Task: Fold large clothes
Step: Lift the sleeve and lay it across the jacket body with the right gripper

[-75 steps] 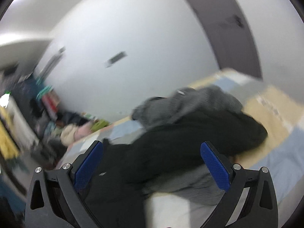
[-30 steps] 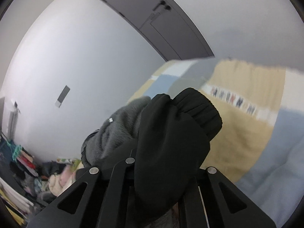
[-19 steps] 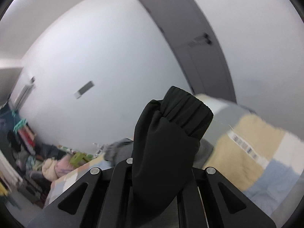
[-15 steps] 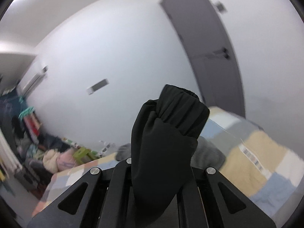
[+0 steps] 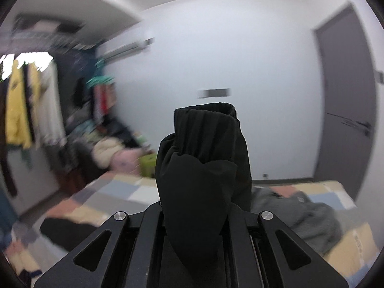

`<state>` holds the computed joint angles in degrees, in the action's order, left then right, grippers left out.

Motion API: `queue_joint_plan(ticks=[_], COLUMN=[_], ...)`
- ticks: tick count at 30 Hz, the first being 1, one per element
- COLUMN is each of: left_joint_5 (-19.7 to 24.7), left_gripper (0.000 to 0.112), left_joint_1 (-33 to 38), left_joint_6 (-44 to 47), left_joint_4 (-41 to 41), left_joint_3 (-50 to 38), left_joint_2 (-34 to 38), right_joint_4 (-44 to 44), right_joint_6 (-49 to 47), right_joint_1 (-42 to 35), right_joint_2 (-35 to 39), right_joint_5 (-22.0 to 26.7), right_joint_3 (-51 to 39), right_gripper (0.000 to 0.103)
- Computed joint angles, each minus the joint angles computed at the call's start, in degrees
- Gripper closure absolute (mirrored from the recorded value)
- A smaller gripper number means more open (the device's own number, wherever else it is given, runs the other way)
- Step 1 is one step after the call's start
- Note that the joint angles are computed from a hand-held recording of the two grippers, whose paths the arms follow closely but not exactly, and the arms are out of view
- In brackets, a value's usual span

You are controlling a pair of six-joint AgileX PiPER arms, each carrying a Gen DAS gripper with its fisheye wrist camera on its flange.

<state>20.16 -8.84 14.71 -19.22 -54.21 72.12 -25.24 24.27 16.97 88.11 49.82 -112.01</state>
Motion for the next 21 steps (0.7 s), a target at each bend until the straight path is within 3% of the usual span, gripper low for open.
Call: queue_joint_plan(ticks=[5,9,11,15,19,21], left_joint_5=[-0.1,2.7,3.3,3.6,2.9,4.2], left_gripper=[0.009,0.009,0.009,0.009,0.009,0.009], left_joint_1=[1.9,7.8,10.0,13.2,14.9,16.4], left_joint_6=[3.5,15.9,18.9,21.4,19.6,23.4], left_joint_4=[-0.7,-15.3,-18.9,-22.9,-22.7,-26.6], left_joint_3=[-0.3,-0.2,0.0,0.3,0.8,0.9], left_joint_2=[0.0,0.9,1.8,3.1,4.7,5.3], right_joint_4=[0.5,3.0,3.4,7.4,10.2,11.6], right_joint_6=[-1.4,-2.5,-2.1,-3.0,-4.5,-5.1], right_joint_1=[9.0,14.0,16.2,17.3,18.2,18.2], right_joint_2=[12.1,21.1,24.2,29.5,35.7,38.5], right_joint_5=[1.5,2.2,3.6,0.7,0.7,0.9], right_joint_3=[-6.0,-10.7,-12.8,-11.9,-12.9,-13.7], right_gripper=[0.097,0.095,0.095,0.094,0.094,0.094])
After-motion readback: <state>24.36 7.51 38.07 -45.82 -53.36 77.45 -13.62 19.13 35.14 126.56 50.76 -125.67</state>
